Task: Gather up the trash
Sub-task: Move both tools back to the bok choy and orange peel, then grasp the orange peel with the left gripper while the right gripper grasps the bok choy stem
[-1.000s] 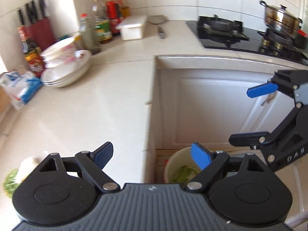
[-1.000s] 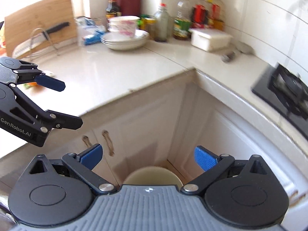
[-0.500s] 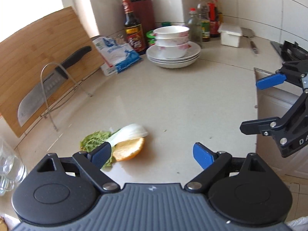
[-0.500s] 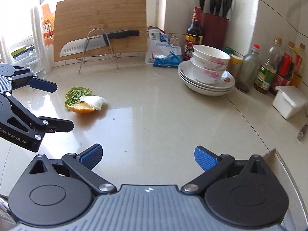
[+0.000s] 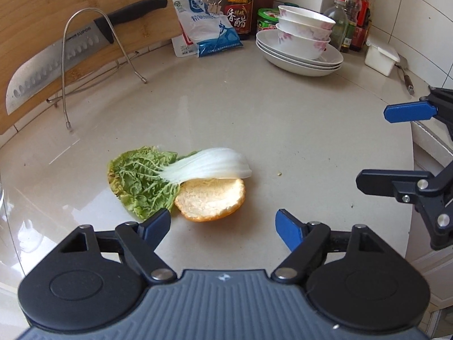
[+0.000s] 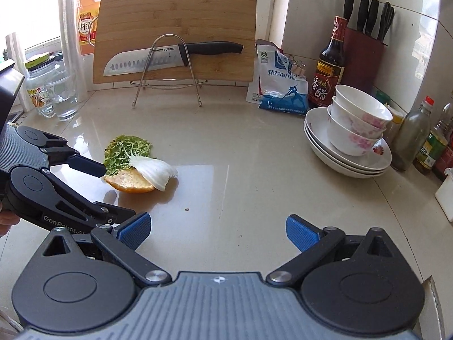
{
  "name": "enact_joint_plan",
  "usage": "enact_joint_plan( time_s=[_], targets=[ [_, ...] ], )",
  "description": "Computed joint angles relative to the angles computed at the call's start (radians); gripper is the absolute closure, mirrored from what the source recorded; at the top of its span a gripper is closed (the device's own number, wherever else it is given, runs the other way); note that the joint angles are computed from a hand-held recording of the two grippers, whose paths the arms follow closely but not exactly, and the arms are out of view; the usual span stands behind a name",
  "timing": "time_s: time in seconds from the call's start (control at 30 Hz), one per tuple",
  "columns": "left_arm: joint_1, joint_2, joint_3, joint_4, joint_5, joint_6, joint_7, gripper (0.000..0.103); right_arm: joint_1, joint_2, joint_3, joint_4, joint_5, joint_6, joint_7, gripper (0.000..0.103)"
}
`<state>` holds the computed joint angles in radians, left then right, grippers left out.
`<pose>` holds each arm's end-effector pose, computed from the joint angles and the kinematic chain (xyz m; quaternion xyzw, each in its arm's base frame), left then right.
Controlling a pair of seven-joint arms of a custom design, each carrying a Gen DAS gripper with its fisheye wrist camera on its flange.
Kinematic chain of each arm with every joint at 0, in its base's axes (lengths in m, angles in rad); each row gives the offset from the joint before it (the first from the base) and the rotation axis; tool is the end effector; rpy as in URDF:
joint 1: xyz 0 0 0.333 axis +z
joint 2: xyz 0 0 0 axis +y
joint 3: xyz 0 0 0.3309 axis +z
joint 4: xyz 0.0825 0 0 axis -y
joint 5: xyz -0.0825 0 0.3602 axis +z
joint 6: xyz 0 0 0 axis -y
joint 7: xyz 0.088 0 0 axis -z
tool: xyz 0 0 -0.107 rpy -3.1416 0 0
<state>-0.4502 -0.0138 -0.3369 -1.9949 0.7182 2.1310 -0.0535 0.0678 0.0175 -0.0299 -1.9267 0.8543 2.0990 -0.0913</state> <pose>0.4071 -0.3688 0.5140 -0.8120 0.4878 -0.1910 0.2574 0.5614 0.0577 0.5310 -0.9173 0.1215 -0.0803 0.3706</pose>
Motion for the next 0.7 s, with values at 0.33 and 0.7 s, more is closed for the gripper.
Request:
enact_joint_plan(
  time_s=[0.33, 0.7],
  targets=[
    [0.029, 0.005, 0.019, -0.023, 0.000, 0.066, -0.048, 0.023, 0.015, 0.031, 0.015, 0.025, -0.012, 0.019, 0.019, 0.000],
    [0.041, -0.022, 0.021, -0.053, 0.011, 0.079, -0.062, 0.047, 0.026, 0.040, 0.025, 0.036, -0.017, -0.006, 0.005, 0.000]
  ],
)
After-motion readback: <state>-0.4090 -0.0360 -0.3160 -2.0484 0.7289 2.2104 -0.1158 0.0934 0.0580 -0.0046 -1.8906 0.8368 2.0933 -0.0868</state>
